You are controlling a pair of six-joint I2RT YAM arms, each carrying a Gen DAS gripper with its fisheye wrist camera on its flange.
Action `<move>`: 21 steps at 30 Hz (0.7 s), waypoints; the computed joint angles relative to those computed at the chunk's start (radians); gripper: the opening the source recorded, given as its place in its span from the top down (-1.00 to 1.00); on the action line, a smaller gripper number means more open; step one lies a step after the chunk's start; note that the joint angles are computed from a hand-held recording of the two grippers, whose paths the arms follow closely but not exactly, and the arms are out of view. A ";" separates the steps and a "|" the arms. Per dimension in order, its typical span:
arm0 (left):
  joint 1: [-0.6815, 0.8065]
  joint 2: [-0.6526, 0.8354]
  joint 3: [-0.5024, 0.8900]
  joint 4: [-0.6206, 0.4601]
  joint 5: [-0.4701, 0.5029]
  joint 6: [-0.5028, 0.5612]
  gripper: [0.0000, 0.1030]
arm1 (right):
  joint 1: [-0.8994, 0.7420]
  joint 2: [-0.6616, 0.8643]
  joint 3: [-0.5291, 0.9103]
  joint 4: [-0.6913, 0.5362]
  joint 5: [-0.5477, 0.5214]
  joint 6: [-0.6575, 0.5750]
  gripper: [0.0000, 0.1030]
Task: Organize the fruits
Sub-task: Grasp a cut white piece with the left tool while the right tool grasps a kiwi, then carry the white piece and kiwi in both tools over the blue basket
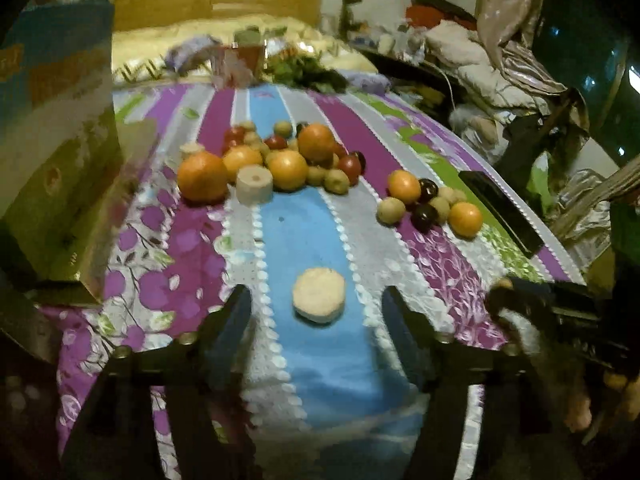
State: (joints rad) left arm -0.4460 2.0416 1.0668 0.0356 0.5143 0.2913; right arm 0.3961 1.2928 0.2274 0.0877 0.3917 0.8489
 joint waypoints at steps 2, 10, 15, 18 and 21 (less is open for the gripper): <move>-0.008 0.021 0.017 -0.006 -0.007 0.004 -0.41 | -0.006 0.011 -0.012 0.031 -0.010 0.005 0.43; -0.051 0.108 0.129 -0.110 -0.065 -0.005 -0.21 | -0.012 0.089 0.007 0.055 -0.016 0.002 0.43; -0.071 0.093 0.106 -0.085 -0.113 -0.012 0.33 | 0.046 0.101 0.044 -0.032 0.045 0.074 0.45; -0.082 0.054 0.058 -0.046 -0.149 -0.024 0.34 | 0.094 0.092 0.063 -0.097 0.110 0.158 0.46; -0.090 -0.015 0.001 -0.030 -0.202 -0.033 0.34 | 0.148 0.034 0.105 -0.249 0.208 0.268 0.46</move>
State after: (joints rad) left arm -0.5360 2.0269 1.0683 0.0057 0.3124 0.2585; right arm 0.5443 1.3267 0.3326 -0.1617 0.5995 1.1171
